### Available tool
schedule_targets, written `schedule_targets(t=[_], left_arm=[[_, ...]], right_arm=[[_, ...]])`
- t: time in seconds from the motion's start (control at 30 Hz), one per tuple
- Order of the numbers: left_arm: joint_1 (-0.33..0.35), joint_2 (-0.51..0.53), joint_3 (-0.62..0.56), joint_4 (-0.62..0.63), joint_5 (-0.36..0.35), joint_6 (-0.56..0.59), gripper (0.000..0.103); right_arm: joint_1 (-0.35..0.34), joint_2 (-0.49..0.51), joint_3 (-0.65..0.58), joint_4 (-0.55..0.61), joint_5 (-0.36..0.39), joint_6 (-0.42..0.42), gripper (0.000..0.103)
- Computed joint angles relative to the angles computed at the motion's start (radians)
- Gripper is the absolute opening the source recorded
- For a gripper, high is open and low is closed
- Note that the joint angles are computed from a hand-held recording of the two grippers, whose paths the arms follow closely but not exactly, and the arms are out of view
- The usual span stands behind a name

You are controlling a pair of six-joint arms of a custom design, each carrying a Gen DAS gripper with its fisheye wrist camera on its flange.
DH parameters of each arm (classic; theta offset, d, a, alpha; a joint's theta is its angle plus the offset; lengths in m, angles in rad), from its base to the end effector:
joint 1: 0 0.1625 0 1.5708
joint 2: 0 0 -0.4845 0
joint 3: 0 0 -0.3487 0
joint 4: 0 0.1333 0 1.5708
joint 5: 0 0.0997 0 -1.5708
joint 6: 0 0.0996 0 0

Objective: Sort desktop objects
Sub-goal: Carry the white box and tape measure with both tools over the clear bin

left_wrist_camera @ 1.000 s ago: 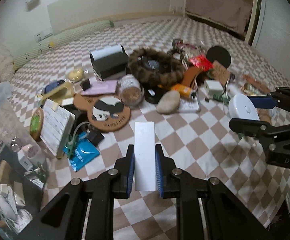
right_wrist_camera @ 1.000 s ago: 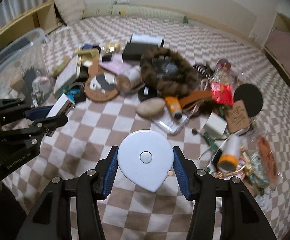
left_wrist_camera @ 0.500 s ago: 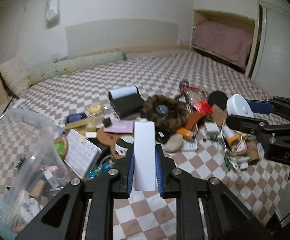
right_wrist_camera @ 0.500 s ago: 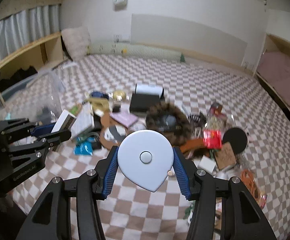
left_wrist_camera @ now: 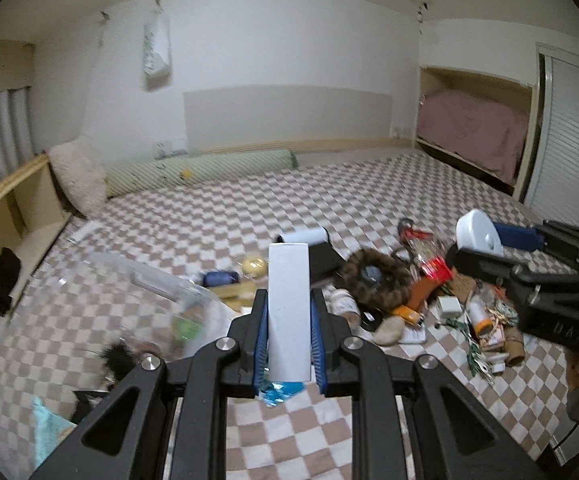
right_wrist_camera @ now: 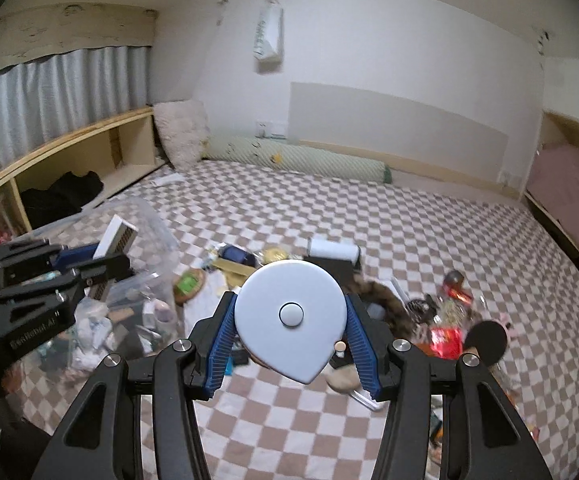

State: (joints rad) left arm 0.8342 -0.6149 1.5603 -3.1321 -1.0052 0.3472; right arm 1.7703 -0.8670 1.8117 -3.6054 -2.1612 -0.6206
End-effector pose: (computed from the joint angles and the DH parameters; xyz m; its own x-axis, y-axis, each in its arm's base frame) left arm -0.3520 -0.6660 0.1483 -0.5971 0.5234 -0.6079 0.7992 0.4536 -0.3944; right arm 0.2026 -0.6093 0.2994 -0.6887 -0.0040 0.7251 -0.6050 0.5544 -0.5715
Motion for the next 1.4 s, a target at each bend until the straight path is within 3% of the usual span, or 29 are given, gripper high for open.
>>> schedule_targets(t=[0.4, 0.7, 1.4], left_arm=[[0.007, -0.091, 0.051, -0.069, 0.089, 0.048, 0.019], [0.028, -0.141, 0.083, -0.101, 0.166, 0.066, 0.019], [0.12, -0.161, 0.082, -0.043, 0.297, 0.016, 0.019]], right_arm=[[0.077, 0.08, -0.104, 0.055, 0.087, 0.003, 0.053], [0.092, 0.136, -0.173, 0.123, 0.141, 0.03, 0.053], [0.087, 0.277, -0.334, 0.316, 0.153, 0.057, 0.053]])
